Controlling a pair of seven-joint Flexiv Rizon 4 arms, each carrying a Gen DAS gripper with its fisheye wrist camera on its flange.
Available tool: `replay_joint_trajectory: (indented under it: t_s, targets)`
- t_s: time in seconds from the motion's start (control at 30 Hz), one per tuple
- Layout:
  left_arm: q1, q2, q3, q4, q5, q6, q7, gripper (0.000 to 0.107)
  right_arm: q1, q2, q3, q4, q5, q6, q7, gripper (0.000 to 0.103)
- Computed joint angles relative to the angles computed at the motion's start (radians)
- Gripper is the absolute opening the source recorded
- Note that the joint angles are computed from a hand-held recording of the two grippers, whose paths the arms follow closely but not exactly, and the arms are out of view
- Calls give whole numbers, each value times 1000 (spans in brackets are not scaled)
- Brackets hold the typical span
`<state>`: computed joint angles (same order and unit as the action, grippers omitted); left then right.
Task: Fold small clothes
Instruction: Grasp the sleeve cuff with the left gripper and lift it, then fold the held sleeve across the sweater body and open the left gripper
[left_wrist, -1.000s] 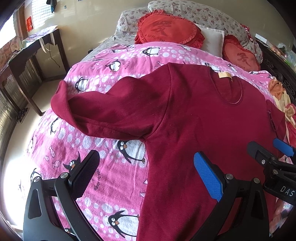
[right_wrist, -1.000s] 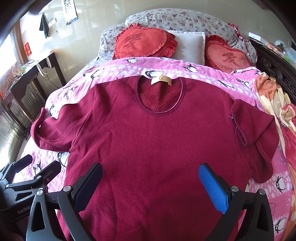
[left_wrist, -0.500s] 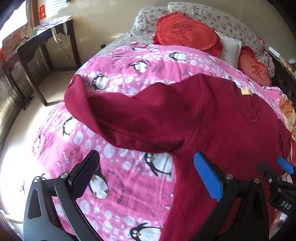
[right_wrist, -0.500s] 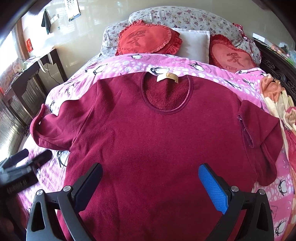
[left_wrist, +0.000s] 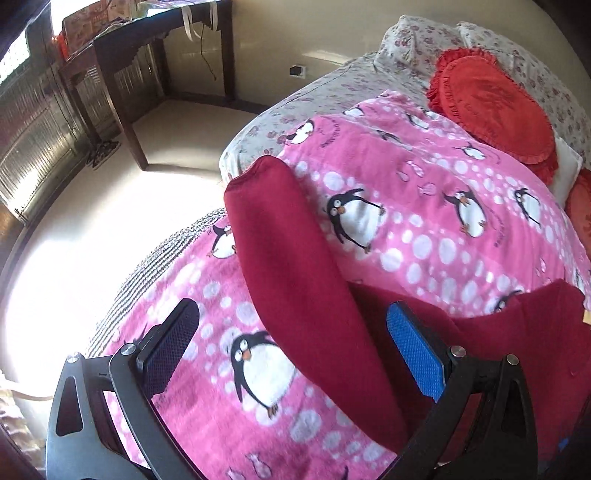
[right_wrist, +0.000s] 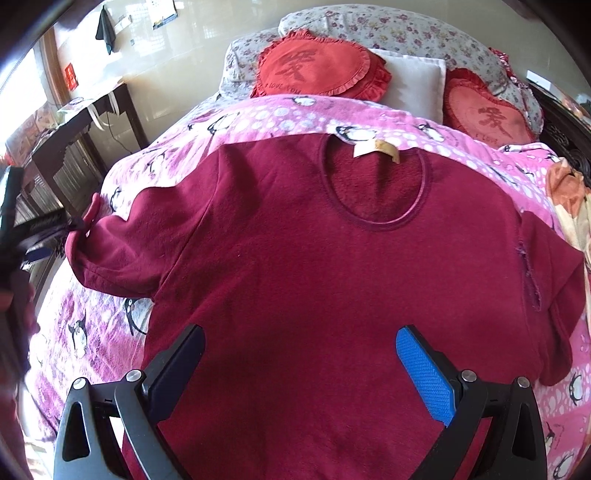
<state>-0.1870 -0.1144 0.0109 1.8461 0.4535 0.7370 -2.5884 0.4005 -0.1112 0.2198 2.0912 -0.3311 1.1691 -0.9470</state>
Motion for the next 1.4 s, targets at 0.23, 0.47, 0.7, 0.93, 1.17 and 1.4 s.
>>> replay_joint_trajectory:
  t_s: [0.23,0.47,0.7,0.93,1.17,1.4]
  targets:
    - [32,-39,34,-11,5,-11,21,101,3,-29,5,-23,41,-24,-43,103]
    - [62,-49,42,24,-56,62,67,36,0,-49,5,-39,80,-30,-62,103]
    - [99,63,61,228,-180,405,36,19,1,-48,8,-35,99,-23,-78,103]
    - [73,110,-18,221,-262,532,128,18,-15,-27,4,-20,135,-1,-69,103]
    - [-39,-22,-103,29,-326,572,266,18,-41,13,-16,14,110,25,-32,103]
    - [-201,-209,-106,-188,-297,487,355,18,-98,60,-41,56,100,40,2,103]
